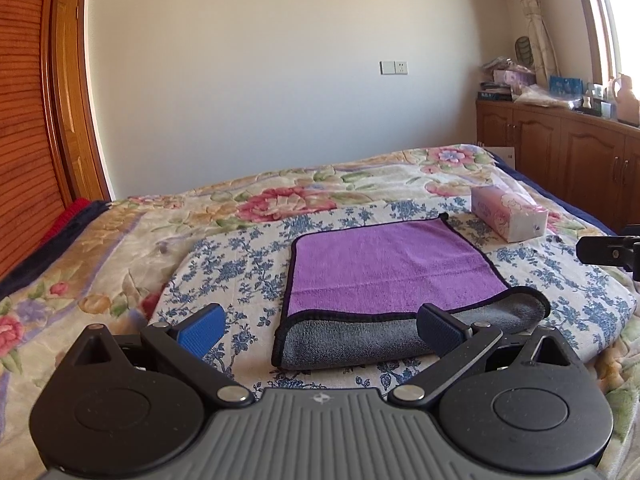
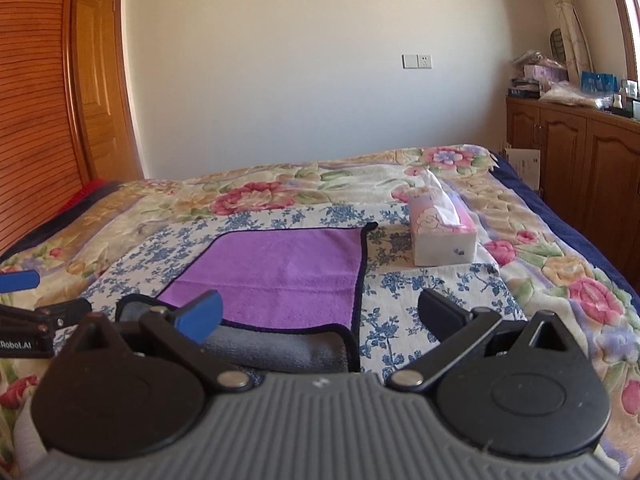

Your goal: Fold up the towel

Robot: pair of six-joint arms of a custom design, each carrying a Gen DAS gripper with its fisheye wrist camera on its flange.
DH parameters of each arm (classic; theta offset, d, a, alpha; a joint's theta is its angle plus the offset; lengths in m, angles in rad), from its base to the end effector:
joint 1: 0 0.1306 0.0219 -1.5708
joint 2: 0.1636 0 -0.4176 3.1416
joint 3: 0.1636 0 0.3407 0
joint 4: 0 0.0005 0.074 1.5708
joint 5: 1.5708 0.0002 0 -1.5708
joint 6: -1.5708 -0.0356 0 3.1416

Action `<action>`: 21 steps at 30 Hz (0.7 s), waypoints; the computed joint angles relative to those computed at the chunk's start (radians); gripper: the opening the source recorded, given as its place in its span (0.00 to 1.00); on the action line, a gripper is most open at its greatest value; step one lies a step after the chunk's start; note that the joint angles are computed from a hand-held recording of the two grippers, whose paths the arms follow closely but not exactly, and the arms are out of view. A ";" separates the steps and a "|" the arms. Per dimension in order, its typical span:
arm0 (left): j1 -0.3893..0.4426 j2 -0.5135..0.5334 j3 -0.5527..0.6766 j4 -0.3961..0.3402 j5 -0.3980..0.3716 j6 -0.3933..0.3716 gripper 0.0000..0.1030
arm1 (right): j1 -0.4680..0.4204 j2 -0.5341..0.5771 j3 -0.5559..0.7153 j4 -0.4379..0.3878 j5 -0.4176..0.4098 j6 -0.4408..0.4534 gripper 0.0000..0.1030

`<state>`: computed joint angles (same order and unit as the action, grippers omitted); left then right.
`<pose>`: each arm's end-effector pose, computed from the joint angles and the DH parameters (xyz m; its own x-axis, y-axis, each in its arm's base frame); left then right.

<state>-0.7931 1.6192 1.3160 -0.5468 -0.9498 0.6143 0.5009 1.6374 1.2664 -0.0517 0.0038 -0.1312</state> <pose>0.3692 -0.3344 0.3658 -0.4526 -0.0183 -0.8915 -0.2728 0.9547 0.1189 0.4692 0.2562 0.3685 -0.4192 -0.0803 -0.9043 -0.4260 0.8970 0.1178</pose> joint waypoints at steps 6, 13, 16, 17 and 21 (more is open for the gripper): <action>0.035 0.006 -0.014 0.023 0.038 -0.005 1.00 | 0.008 0.021 0.022 -0.017 -0.005 0.037 1.00; 0.076 0.011 -0.028 0.055 0.080 -0.014 1.00 | 0.006 0.064 0.080 -0.058 -0.035 0.088 1.00; 0.094 0.014 -0.035 0.077 0.100 -0.030 1.00 | 0.004 0.083 0.103 -0.078 -0.051 0.097 1.00; 0.100 0.016 -0.036 0.080 0.105 -0.032 1.00 | 0.004 0.089 0.107 -0.080 -0.055 0.100 1.00; 0.127 0.023 -0.044 0.098 0.139 -0.034 0.98 | 0.005 0.115 0.138 -0.102 -0.060 0.118 1.00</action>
<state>-0.6657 1.6426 1.2722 -0.4493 -0.8110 0.5806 0.5060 1.7523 1.4047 -0.1533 -0.0559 -0.0132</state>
